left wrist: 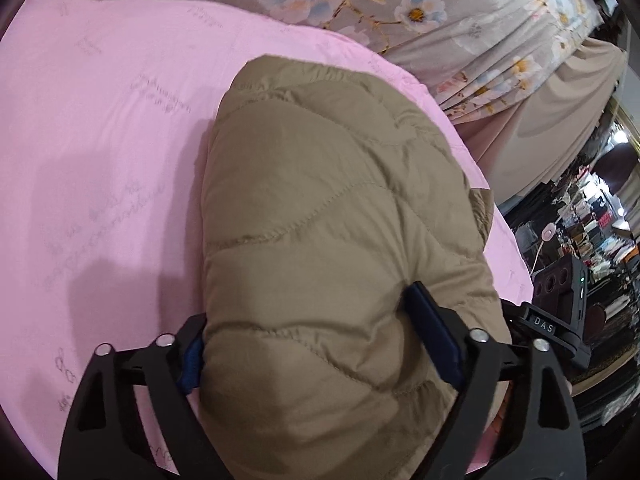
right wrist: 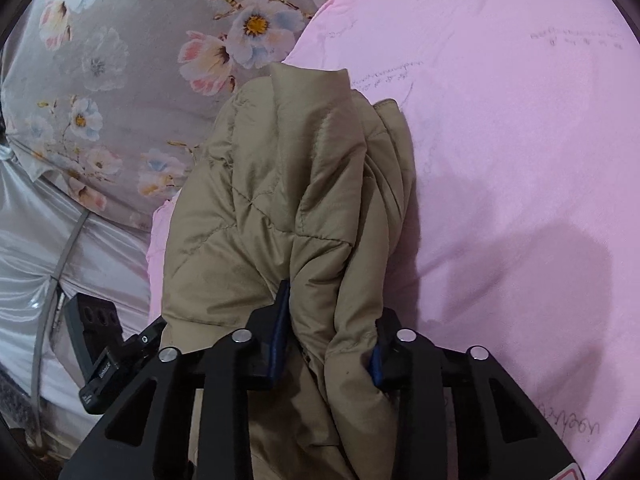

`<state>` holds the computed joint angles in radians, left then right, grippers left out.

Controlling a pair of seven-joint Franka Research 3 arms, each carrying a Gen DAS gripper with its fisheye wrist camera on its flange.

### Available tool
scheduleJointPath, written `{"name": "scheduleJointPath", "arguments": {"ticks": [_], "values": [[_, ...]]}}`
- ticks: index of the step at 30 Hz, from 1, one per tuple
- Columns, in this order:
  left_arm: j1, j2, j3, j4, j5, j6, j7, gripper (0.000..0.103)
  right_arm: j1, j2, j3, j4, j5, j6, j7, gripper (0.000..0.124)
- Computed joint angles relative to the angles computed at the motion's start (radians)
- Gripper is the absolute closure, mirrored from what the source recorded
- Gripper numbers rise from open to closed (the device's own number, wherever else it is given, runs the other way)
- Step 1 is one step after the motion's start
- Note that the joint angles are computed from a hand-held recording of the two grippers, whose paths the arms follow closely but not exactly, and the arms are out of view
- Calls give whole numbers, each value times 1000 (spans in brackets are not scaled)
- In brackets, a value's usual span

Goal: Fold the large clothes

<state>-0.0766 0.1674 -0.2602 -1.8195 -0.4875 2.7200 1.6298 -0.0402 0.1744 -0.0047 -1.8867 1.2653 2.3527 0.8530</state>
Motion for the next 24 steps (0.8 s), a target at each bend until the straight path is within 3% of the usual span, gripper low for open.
{"name": "scheduleJointPath", "arguments": {"ticks": [4,11,18,24], "values": [[28,-34,-21,-7,-123,14,170,41,28,-59,11,-40,45,94,-73,105],[10,-96,23,12,-175,106,361,44,94,-75,25,40,123,198,-159,106],[49,-45,63,156,-96,169,396,44,153,86,86,343,37,294,-143,106],[131,49,63,310,-12,163,371,44,214,353,128,723,-206,323,55,106]]}}
